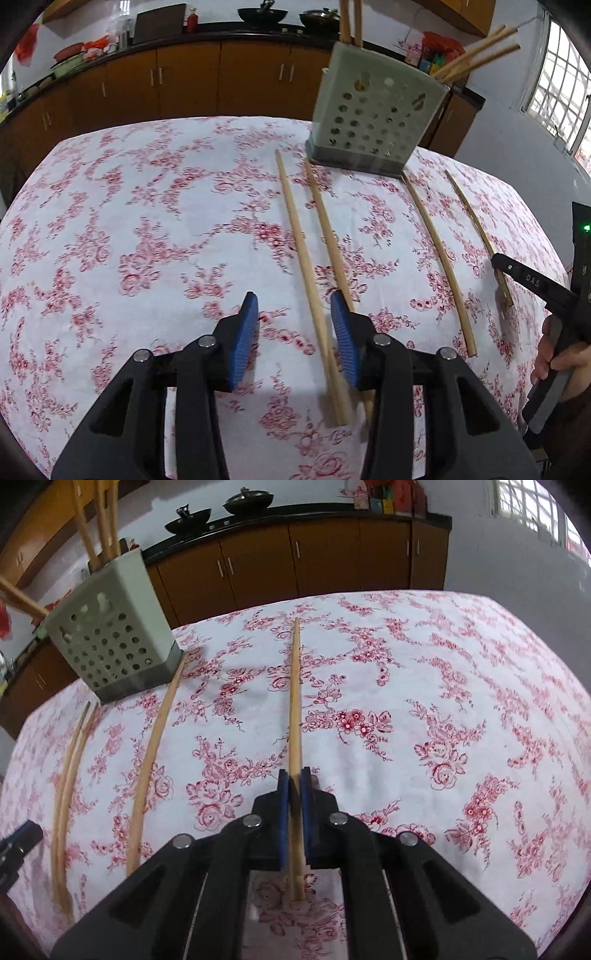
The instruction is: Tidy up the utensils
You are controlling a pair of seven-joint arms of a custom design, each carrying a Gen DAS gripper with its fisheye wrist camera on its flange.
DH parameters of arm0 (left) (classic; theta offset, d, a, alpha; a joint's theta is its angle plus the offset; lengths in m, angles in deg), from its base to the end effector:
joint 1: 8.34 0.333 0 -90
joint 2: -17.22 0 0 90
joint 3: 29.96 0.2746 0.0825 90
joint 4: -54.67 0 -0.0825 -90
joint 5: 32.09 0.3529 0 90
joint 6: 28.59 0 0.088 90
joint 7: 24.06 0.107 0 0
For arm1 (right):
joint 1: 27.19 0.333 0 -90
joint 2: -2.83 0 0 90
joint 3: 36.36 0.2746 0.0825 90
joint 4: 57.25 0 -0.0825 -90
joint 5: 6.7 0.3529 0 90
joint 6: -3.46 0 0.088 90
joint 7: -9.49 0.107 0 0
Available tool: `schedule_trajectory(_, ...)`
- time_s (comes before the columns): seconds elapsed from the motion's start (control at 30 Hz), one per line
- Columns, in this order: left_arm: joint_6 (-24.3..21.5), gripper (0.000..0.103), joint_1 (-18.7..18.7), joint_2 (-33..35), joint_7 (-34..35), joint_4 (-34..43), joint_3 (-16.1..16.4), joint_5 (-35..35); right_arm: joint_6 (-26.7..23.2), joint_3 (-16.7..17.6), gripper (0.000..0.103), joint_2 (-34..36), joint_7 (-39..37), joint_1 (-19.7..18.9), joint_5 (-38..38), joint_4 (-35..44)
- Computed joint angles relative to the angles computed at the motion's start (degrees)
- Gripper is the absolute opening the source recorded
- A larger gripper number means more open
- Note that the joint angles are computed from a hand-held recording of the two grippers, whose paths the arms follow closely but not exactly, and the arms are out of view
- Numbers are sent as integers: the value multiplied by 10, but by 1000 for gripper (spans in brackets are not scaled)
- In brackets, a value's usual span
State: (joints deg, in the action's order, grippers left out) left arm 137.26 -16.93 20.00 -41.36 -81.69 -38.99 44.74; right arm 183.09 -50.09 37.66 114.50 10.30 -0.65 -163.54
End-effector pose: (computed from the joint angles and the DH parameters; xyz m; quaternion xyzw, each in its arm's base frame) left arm 0.4411 -0.2007 0.3052 -0.7619 0.5524 -0.2601 0.2161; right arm 0.5881 0.2687 0.2697 -0.7088 0.6173 -0.1816 0.2890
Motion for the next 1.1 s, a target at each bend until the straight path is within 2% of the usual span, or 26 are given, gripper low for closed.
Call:
schedule_trajectory(0.2,-14,29,-10,35,58,30,0,-54,3,5,8,0,-7,-3,0,-1)
schedule_trajectory(0.37,-69,9,-30,45,75,48,3,-69,0,1,8,0,-11,0,0,-1)
schedule_trajectory(0.57,-87,8,-13,29,70,31,19,-79,6,78,8,0,-62,-64,10,9)
schedule_trajectory(0.63,-84,8,-2,23,64,23,24,-71,8,91,8,2,-78,-72,15,13)
schedule_trajectory(0.73,-58,8,14,18,47,14,29,-36,11,72,8,7,-84,-50,18,16)
schedule_trajectory(0.83,-62,8,17,17,23,13,25,-1,11,84,8,6,-94,-61,27,15)
schedule_trajectory(0.9,-65,8,17,16,21,13,20,-3,12,89,8,6,-100,-65,32,15)
schedule_trajectory(1.1,-48,9,24,14,2,10,20,10,4,51,8,12,-89,-29,30,23)
